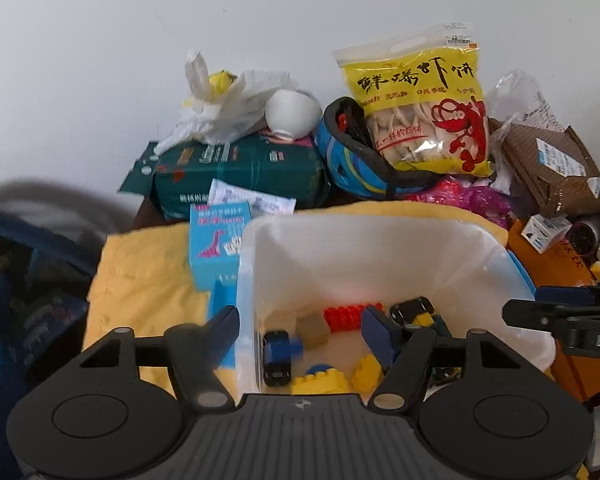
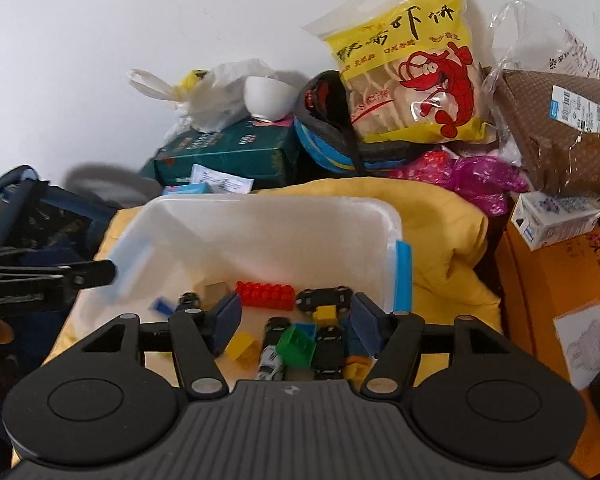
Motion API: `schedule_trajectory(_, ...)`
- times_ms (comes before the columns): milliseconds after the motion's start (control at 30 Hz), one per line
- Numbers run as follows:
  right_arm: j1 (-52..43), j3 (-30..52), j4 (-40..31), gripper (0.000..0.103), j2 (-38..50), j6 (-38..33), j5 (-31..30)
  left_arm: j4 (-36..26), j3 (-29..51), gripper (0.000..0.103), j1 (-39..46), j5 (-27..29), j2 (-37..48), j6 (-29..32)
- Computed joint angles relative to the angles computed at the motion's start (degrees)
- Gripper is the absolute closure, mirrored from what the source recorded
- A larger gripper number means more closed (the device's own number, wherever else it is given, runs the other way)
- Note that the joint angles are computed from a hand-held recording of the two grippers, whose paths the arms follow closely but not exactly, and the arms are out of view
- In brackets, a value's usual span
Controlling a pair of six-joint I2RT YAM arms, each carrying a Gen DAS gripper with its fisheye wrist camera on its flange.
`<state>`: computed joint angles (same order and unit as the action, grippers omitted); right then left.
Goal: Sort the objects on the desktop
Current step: 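Grasp the red cube with the left tool while the right tool grasps the green patterned block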
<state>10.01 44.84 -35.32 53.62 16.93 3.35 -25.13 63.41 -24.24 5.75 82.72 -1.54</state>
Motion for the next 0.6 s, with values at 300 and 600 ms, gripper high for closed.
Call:
schedule_trajectory(300,12.4,-6.6,-8.1,0.036,-20.6,4.1,6.9,4.0,-18.4,0.032,1.1,0.9,-22.4,3.0)
schedule_trajectory(600,50.1,-16.8,-18.1,0.036,-26.4,30.3,26.3,-5.7,-31.8,0.032,7.6,3.5,-41.8,3.9)
